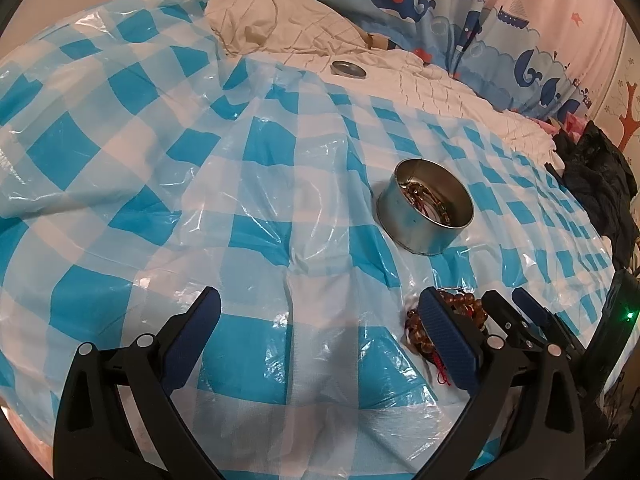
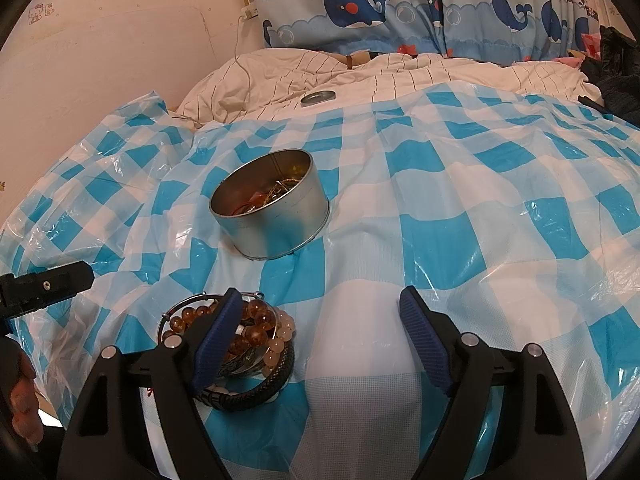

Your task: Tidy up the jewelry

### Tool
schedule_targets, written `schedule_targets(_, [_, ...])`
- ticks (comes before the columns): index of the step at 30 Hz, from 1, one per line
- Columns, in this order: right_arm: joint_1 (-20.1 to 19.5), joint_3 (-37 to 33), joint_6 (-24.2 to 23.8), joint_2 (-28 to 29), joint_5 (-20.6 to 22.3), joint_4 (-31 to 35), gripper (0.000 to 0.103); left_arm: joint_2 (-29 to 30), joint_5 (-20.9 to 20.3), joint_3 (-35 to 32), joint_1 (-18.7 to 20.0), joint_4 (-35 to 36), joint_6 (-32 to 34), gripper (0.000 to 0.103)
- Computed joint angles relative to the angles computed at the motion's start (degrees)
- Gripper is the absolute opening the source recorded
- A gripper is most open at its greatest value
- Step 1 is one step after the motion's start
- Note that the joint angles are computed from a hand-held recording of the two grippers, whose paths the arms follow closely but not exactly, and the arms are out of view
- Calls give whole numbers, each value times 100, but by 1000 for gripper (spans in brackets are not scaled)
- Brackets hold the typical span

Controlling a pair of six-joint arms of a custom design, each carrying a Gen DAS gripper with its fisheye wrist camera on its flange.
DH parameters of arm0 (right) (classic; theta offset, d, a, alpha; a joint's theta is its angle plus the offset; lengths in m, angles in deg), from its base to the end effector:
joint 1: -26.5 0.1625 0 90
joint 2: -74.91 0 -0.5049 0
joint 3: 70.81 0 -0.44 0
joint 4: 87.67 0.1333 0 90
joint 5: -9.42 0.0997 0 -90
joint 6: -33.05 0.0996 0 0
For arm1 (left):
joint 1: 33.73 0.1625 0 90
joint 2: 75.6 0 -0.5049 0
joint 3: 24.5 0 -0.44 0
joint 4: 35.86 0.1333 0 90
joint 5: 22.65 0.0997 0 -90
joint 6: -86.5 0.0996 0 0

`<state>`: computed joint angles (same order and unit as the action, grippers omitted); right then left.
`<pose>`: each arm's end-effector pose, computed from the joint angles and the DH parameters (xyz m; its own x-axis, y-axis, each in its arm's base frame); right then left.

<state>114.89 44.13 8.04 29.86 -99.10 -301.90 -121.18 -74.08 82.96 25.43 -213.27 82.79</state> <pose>0.0836 -0.6454 0.1326 -0.8593 0.0116 0.5113 -0.3828 0.6484 -0.6580 -0.1830 -0.6877 0.1078 -0.8373 0.1196 -0.5335 0.4093 0.7842 -0.4665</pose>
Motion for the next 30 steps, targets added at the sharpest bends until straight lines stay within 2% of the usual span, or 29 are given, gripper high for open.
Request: schedule_targets(30, [4,-4,21,0,-14,11,78,98,43,-65,-1,67,142,95])
